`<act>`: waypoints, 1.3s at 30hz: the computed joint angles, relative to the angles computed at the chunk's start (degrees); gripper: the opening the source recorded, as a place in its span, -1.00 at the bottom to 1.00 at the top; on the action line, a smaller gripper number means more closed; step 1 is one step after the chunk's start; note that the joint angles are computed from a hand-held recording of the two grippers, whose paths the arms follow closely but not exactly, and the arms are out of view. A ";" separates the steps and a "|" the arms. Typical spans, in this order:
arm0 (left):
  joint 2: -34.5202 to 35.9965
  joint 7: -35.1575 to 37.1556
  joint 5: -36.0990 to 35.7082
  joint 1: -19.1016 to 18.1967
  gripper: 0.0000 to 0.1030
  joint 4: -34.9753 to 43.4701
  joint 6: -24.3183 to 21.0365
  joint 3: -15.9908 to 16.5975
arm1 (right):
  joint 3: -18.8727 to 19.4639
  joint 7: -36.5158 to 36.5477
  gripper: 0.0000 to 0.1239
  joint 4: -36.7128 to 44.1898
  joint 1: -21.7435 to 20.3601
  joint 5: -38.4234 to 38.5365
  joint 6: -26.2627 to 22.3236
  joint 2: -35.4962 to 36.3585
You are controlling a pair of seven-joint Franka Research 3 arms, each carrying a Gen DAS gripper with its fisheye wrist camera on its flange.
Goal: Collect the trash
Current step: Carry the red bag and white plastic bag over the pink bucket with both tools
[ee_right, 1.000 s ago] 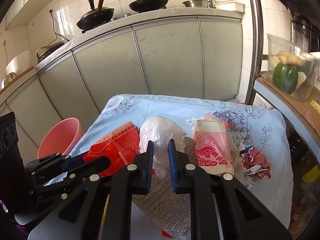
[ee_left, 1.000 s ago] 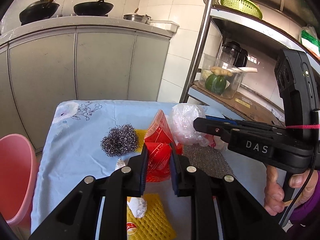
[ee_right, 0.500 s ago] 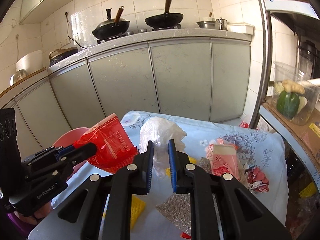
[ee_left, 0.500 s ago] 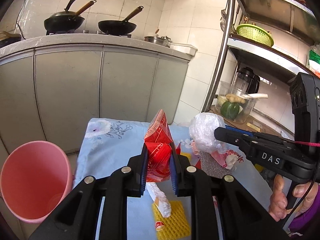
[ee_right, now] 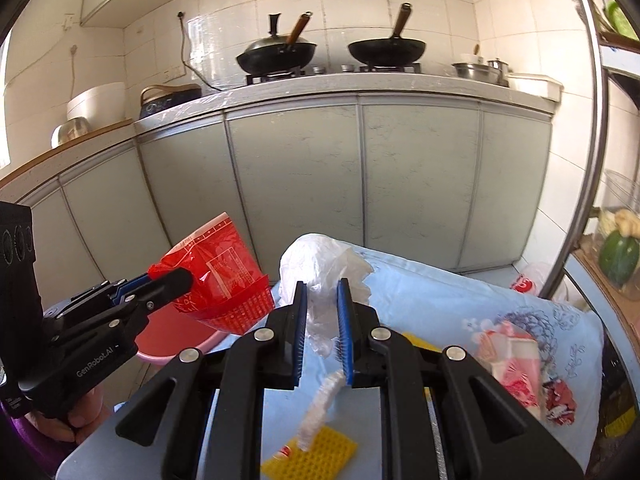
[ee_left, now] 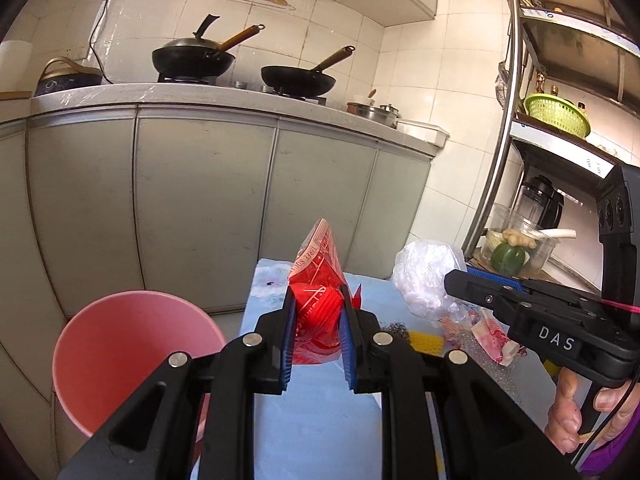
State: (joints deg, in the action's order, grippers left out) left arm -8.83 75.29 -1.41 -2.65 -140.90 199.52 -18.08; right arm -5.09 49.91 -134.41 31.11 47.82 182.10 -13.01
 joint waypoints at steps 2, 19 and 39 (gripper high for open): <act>-0.73 1.64 -2.34 1.90 -0.64 -0.79 0.25 -1.39 | -0.61 -1.43 -0.75 1.31 1.61 0.91 -0.55 0.93; -6.48 8.13 -14.97 18.50 -0.64 -7.31 -0.22 -11.11 | 8.61 -8.79 -0.75 15.62 -2.40 8.91 -8.72 13.58; -3.79 0.49 -8.69 39.16 -0.62 -8.54 -8.97 -25.99 | 15.79 9.39 -0.75 22.20 -7.37 -12.54 -17.12 24.71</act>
